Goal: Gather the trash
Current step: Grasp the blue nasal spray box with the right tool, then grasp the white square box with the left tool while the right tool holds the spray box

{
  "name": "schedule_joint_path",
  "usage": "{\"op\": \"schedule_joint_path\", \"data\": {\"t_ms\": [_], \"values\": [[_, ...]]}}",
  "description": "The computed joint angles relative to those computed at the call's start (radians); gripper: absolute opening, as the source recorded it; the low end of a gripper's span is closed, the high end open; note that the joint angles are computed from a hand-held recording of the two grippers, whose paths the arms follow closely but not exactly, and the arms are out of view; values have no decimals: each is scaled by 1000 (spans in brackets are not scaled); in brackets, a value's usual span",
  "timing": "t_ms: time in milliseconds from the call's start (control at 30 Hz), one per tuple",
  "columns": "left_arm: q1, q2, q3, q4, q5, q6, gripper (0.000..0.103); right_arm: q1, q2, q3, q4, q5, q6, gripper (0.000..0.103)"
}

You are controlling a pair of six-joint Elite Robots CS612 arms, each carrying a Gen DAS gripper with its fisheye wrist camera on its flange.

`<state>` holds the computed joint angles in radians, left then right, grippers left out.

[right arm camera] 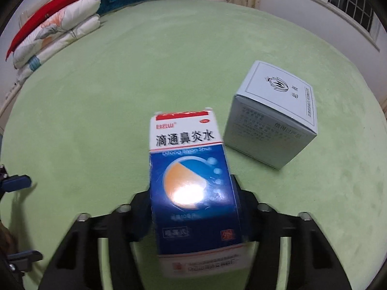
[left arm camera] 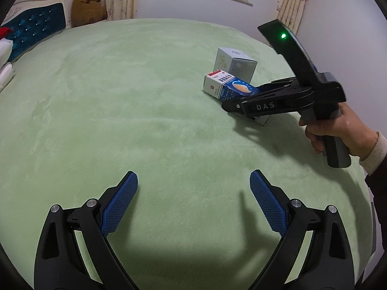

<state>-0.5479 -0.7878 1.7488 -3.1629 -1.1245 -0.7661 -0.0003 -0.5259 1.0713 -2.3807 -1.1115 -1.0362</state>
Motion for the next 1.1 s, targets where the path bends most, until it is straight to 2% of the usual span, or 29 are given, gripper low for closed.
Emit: {"op": "schedule_joint_path", "data": {"t_ms": [133,167,200,267,433,533,633,700,900,1100], "values": [[-6,-4,8,-3,16,10,91,-36,-48,97,-84,115,61,53],[-7,-3,8,-5,19,13,91,-53,-63,134,-141,155,113,53],[-8,-2,8,-6,23,15,91,-72,-80,182,-239,190,203,53],[-13,-3,7,1,36,17,91,-103,-102,260,-417,226,365,53],[-26,1,-4,8,67,38,91,-168,-115,395,-798,234,672,53],[-27,10,-29,35,82,44,91,-171,-104,390,-876,204,685,53],[-13,27,-79,43,53,41,91,-173,-74,384,-1079,156,737,53],[-2,45,-132,69,38,35,91,-176,-57,373,-1146,133,765,53],[26,110,-289,132,20,24,91,-204,-16,335,-1212,147,928,54],[36,184,-425,194,87,6,91,-199,-4,338,-1289,183,917,54]]}}
